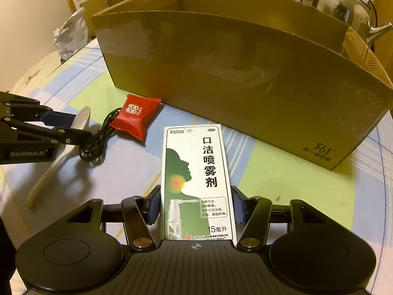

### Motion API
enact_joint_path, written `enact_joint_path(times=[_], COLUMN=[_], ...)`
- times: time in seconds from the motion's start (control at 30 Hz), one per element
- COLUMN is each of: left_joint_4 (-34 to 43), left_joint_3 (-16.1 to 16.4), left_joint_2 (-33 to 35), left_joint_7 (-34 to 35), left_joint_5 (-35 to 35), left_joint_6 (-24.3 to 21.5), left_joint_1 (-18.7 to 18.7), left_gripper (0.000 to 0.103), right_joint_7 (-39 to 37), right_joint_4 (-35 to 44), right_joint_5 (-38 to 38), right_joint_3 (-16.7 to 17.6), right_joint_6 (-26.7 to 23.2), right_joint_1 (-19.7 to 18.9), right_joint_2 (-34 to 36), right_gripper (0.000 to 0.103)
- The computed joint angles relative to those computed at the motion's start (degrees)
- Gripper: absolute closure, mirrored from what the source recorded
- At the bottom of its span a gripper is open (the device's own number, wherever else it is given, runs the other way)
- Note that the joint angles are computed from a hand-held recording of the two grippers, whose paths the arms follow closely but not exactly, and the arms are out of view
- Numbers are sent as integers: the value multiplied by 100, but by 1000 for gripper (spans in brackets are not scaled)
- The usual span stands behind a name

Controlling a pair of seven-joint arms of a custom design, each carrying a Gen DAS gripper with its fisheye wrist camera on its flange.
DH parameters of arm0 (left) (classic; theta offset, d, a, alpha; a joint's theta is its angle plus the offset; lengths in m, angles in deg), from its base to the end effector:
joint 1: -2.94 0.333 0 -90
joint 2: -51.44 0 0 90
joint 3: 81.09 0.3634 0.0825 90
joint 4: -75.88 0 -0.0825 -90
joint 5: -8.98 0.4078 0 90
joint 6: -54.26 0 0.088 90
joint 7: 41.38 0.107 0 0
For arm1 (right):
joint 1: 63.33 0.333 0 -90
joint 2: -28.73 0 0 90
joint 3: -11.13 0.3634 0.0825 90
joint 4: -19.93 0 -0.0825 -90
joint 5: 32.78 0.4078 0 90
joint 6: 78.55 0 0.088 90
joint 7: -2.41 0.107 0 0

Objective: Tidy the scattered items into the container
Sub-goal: 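Lift the spray box and spoon and carry both toward the cardboard box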

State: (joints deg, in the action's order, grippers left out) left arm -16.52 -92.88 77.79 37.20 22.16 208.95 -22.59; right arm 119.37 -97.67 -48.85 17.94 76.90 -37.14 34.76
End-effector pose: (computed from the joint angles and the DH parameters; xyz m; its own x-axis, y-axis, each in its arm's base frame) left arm 0.6206 -0.4472 0.4690 -0.5474 -0.8369 0.0072 -0.6721 0.4345 -0.5996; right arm 0.5291 0.3526 0.4835 0.3269 -0.9445 -0.0325 -0.7973 -0.2572 -0.5460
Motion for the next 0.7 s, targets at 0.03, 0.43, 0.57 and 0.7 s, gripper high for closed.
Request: enact_joint_path(times=[0.03,0.43,0.57,0.7], left_joint_4=[-8,-191,-280,-387], left_joint_3=[-1,-28,-69,-99], left_joint_2=[-6,-214,-324,-445], left_joint_7=[-2,-24,-9,-9], left_joint_5=[-7,-3,-40,-78], left_joint_6=[0,94,136,186], left_joint_1=[2,9,28,42], left_gripper=[75,75,75,75], right_joint_7=[40,591,787,986], right_joint_4=[-2,-221,-293,-372], right_joint_5=[-19,-356,-519,-680], right_joint_3=[-6,42,94,160], right_joint_6=[-5,46,31,-15], right_joint_1=[6,23,-9,-47], right_joint_2=[-5,-346,-514,-673], right_gripper=[50,50,50,50])
